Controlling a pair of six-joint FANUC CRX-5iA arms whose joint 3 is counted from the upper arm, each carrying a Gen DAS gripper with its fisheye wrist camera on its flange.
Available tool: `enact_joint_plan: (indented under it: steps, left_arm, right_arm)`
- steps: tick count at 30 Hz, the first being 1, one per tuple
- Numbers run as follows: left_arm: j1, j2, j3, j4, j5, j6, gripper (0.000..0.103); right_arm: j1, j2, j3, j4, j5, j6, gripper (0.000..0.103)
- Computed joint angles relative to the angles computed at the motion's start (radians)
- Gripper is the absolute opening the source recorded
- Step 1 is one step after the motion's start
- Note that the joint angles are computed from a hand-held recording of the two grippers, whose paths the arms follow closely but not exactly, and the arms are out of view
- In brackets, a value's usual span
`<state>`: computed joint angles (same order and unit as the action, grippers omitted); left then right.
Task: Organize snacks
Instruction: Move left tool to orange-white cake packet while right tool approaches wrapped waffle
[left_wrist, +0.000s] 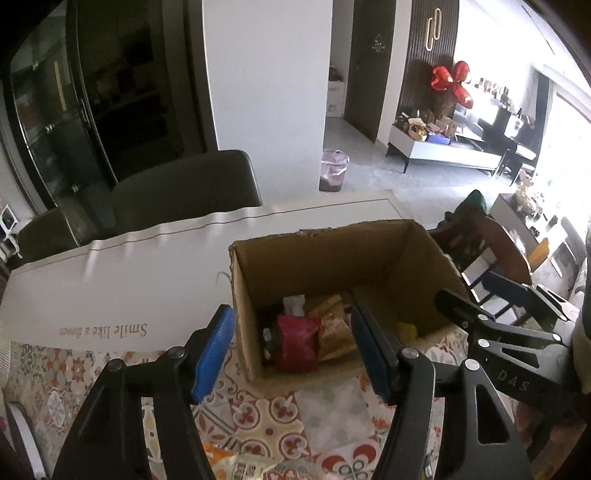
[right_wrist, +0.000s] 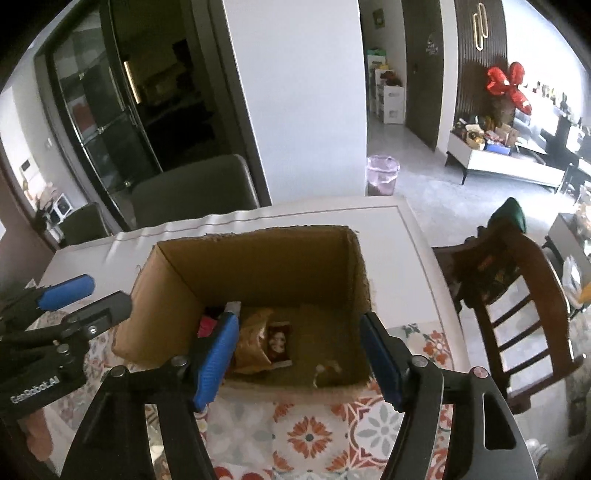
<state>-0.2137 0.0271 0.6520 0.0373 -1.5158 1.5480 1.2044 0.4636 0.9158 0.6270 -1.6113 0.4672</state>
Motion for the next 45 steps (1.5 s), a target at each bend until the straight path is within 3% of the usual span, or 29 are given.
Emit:
enact_joint_plan:
  steps: [1,8,15,17,21,23,36,45]
  left_arm:
    - [0.001,-0.006,0.001,0.003,-0.005,-0.004,0.065]
    - [-0.012,-0.088,-0.03,-0.026,-0.026,-0.054,0.07]
    - [0.002,-0.227,-0.158,-0.039,0.01,-0.099,0.079]
    - [0.011,-0.269,-0.197,-0.053,0.005,-0.104,0.083]
    - [0.049,-0.343,-0.27,-0.059,0.003,-0.125,0.092]
    - [0.095,-0.377,-0.312,-0.035,-0.001,-0.155,0.097]
    - [0.432,-0.48,-0.542,0.226,-0.124,-0.47,0.1]
    - [0.417,-0.421,-0.627,0.215,-0.156,-0.528,0.1]
  right_arm:
    - [0.012,-0.005,-0.008,0.019,-0.004,-0.012,0.079]
    - [0.088,-0.031,-0.038,0.119,-0.017,-0.024,0.079]
    - [0.165,-0.042,-0.061,0.172,-0.064,-0.062,0.08]
    - [0.184,-0.04,-0.063,0.176,-0.081,-0.085,0.093]
    - [0.221,-0.005,-0.036,0.204,-0.131,-0.086,0.093]
    - [0.233,0.014,-0.007,0.188,-0.139,-0.073,0.093]
    - [0.27,0.189,0.247,0.026,-0.237,-0.051,0.093]
    - [0.251,0.217,0.254,-0.145,-0.263,-0.114,0.093]
